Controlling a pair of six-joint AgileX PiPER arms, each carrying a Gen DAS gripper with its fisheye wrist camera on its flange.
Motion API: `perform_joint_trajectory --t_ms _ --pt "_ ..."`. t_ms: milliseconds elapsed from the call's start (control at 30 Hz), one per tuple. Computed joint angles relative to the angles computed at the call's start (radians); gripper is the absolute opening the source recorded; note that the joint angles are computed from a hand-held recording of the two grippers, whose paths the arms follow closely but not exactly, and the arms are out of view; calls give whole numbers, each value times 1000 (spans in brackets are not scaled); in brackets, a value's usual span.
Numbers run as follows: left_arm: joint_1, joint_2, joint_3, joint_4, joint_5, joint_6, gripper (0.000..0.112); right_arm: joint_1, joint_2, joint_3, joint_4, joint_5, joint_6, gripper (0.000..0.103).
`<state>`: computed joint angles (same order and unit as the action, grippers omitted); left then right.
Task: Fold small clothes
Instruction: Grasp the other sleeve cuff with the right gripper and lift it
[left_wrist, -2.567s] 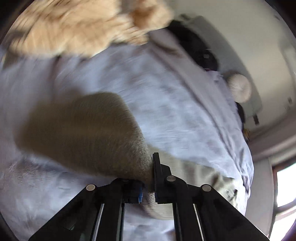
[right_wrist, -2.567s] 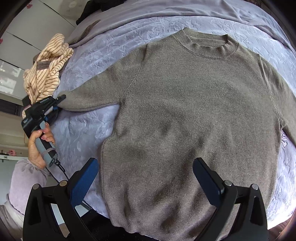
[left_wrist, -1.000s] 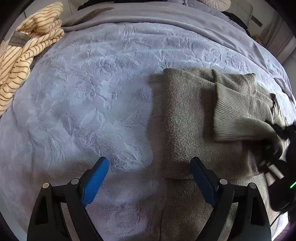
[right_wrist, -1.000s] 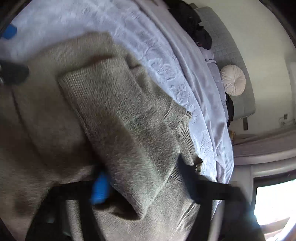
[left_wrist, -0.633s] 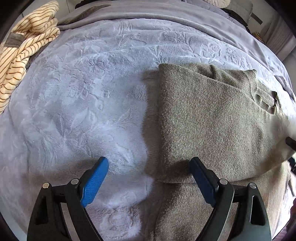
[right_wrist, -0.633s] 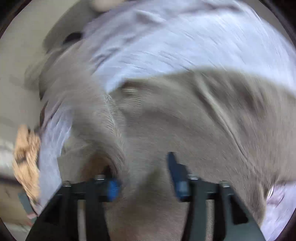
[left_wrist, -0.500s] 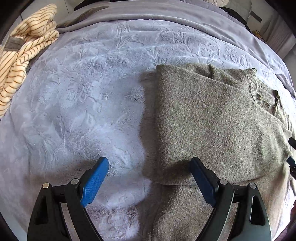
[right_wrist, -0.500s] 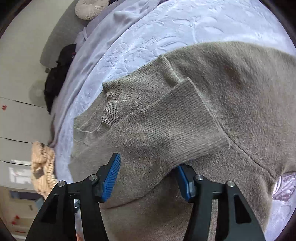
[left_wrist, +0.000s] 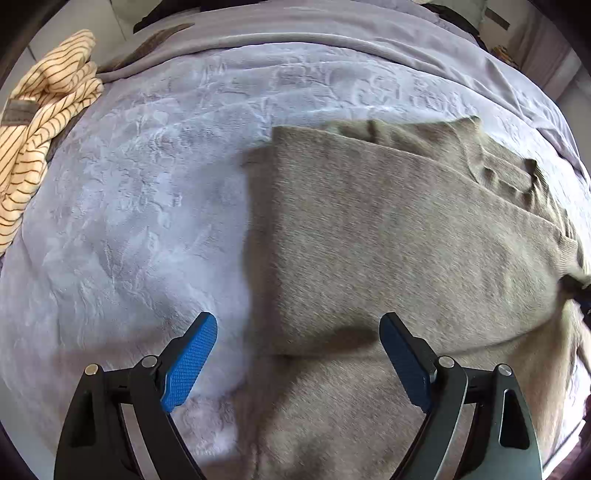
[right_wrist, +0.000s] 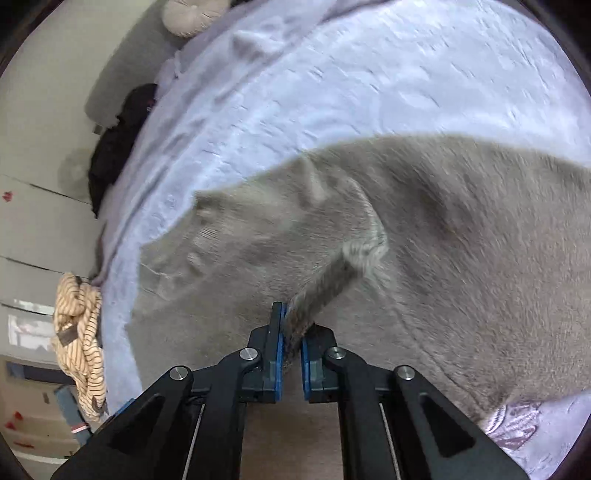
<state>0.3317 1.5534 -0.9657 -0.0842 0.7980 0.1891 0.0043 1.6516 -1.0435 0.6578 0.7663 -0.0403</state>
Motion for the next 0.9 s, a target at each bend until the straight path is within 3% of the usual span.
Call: perform_joint_trajectory --t_ms 167,300,667,900 --pt "-24 -42 3 -12 60 38 90 -72 -62 66 -42 36 33 35" --pt "-52 -93 15 -28 124 66 90 -94 -126 76 -99 114 52 55" --pt "-209 -232 49 -120 296 38 90 -248 -409 315 -23 286 48 65" --pt "-369 -274 56 -146 355 -92 90 -469 -563 442 15 422 -2 67"
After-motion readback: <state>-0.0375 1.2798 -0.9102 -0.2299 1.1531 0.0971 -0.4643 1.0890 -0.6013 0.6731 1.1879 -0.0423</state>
